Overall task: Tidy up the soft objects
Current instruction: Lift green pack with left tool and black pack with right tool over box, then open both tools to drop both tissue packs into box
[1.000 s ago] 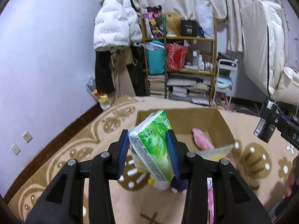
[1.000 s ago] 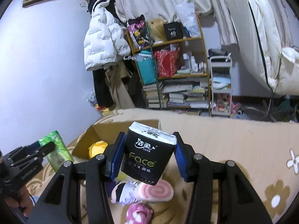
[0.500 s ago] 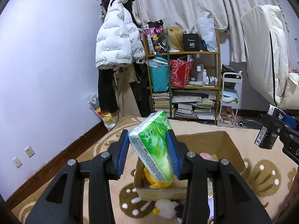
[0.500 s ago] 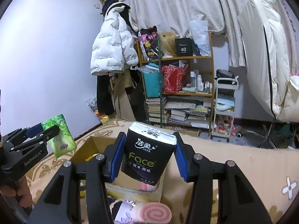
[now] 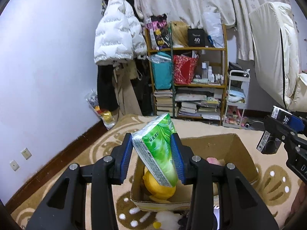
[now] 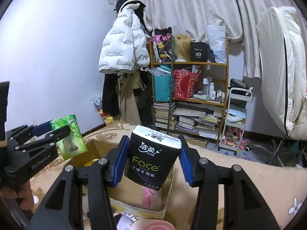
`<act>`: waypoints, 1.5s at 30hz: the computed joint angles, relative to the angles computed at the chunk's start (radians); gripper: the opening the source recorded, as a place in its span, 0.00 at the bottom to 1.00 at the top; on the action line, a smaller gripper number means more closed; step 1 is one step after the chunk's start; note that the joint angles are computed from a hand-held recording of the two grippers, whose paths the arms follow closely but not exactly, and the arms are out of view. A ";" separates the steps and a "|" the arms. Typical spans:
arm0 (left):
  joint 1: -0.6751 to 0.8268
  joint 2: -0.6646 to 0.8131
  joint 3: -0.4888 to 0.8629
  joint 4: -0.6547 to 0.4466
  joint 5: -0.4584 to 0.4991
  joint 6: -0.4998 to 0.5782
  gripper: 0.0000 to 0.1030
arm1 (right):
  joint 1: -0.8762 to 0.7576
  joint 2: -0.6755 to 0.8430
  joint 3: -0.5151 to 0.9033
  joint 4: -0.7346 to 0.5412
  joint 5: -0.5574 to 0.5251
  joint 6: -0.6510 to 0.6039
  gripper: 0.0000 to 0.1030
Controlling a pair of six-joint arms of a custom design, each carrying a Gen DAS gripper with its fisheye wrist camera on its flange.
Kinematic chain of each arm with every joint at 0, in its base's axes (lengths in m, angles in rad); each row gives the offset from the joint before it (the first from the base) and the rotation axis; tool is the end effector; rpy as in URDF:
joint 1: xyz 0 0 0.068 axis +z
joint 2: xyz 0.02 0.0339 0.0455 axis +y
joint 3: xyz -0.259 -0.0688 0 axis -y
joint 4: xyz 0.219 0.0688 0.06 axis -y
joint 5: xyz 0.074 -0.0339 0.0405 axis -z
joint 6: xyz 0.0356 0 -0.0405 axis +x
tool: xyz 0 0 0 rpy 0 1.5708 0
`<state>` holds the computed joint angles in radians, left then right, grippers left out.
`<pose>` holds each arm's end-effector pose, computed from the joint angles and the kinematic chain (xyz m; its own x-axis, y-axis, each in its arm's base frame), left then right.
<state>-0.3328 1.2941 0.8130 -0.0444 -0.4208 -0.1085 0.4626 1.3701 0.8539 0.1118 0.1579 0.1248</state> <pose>0.2536 -0.0723 0.2611 -0.4675 0.0570 -0.8822 -0.0869 0.9901 0.1100 0.2609 0.1239 0.2684 -0.3881 -0.0562 -0.9199 -0.2651 0.9628 0.0530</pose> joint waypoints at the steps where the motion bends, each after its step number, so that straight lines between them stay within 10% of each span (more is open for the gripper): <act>1: 0.013 0.013 0.002 0.003 0.016 -0.002 0.37 | 0.000 0.006 -0.008 0.012 -0.001 -0.003 0.51; 24: 0.024 0.146 0.007 0.002 0.091 0.002 0.38 | -0.110 0.174 0.005 0.079 -0.217 0.066 0.52; 45: 0.024 0.201 0.011 -0.036 0.084 -0.014 0.39 | -0.071 0.210 0.010 0.002 -0.191 0.013 0.53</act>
